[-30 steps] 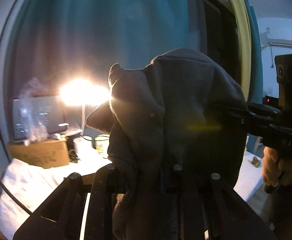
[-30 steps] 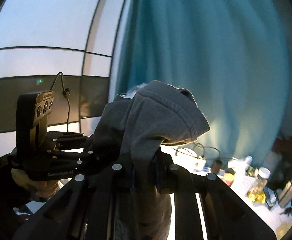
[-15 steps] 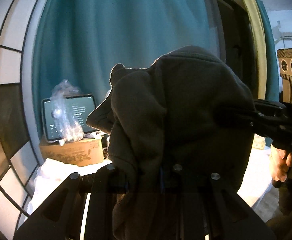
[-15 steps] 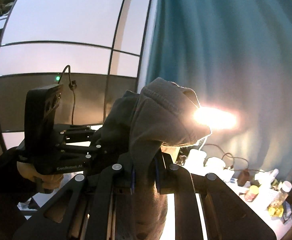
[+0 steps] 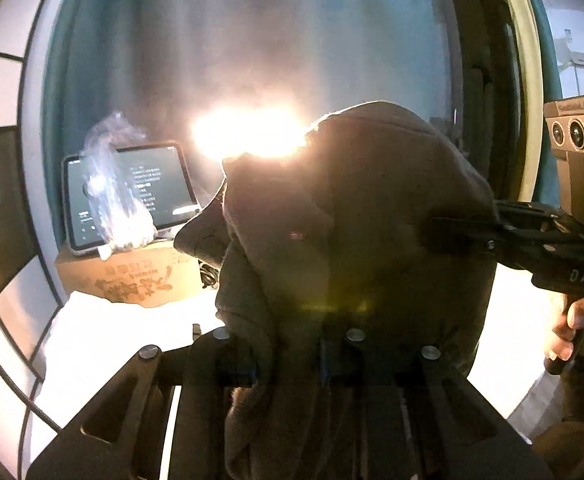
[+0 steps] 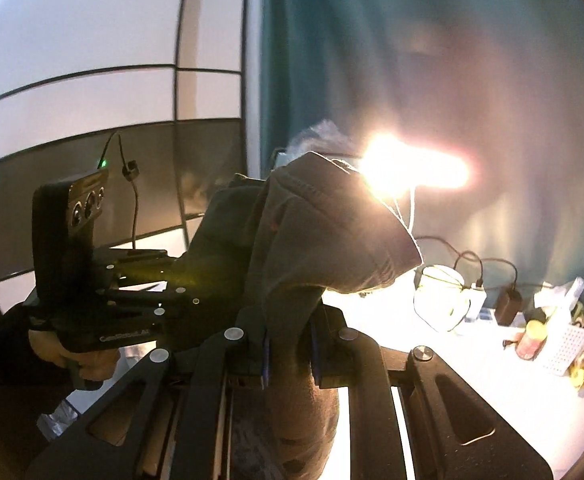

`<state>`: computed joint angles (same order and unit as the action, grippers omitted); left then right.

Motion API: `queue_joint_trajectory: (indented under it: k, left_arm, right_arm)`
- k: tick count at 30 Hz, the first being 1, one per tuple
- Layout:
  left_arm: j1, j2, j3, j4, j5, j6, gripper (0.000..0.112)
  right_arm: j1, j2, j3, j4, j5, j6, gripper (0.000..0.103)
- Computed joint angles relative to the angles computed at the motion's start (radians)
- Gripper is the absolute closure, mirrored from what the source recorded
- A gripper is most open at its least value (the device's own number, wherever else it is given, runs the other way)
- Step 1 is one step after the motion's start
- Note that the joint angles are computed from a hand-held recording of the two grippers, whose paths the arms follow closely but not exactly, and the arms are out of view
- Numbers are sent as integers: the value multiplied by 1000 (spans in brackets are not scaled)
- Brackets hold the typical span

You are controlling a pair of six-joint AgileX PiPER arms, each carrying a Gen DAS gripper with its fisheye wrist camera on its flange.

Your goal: Fold small clothes

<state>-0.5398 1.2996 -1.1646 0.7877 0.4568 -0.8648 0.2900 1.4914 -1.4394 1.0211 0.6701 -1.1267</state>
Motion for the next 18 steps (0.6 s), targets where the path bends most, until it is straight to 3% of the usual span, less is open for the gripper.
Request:
queue_joint_trajectory:
  k: [7,18]
  left_arm:
    - [106,85,-34,-226,-77,201,93]
    - [244,226,-115,-660,-83,608,93]
  right_arm:
    - [-12,141,-113,-37,17,55,87]
    - [-3,375,-338,-142,56,203,87]
